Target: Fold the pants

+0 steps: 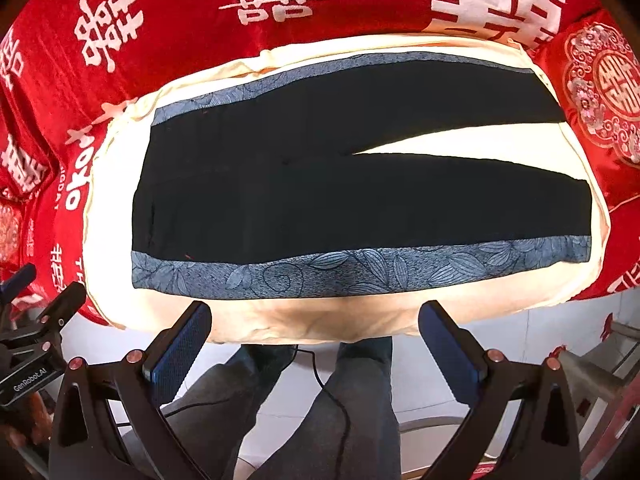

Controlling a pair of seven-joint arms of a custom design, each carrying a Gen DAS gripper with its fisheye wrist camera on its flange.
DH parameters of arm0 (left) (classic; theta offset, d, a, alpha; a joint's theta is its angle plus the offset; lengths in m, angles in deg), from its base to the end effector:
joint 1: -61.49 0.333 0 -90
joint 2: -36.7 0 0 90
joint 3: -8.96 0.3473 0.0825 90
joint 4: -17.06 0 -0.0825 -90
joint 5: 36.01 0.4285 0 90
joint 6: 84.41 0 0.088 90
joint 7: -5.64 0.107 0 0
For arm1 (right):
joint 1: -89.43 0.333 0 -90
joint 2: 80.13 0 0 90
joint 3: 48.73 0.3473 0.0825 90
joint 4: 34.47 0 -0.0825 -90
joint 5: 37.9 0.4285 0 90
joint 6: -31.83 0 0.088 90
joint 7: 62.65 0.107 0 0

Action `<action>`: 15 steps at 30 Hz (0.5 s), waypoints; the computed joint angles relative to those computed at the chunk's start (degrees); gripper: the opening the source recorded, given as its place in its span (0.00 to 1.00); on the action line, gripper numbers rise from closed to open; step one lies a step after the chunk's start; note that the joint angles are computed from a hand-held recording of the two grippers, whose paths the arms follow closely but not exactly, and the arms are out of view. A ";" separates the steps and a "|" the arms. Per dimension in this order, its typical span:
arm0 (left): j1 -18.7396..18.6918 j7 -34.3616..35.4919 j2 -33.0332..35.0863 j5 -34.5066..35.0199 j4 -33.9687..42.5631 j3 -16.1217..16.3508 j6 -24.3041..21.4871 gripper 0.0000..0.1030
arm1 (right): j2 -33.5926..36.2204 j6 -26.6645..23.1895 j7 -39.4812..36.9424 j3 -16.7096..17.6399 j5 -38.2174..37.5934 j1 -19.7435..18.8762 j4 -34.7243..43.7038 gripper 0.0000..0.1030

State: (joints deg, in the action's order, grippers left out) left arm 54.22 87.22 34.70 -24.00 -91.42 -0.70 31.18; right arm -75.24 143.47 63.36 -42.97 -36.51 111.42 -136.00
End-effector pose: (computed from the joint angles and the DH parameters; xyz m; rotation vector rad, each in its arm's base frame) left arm 0.5857 -0.1668 0.5498 -1.7995 2.2571 -0.0369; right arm 0.5696 0.2993 0.5318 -1.9827 2.3115 0.0151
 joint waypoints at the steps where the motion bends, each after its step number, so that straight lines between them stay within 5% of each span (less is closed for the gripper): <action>1: -0.11 -0.42 0.00 0.15 0.09 -0.14 -0.27 1.00 | -0.12 0.02 -0.62 -0.08 0.15 -0.13 -0.12 1.00; 15: -2.36 -16.30 0.09 -2.19 0.86 -1.54 -5.11 1.00 | -2.71 0.34 -13.18 -1.33 4.18 -3.53 -3.82 1.00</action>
State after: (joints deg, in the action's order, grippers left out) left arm 51.87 70.92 34.79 -26.19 -90.56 -2.24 26.07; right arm -77.95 143.82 50.19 -44.30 -32.34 107.89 -139.82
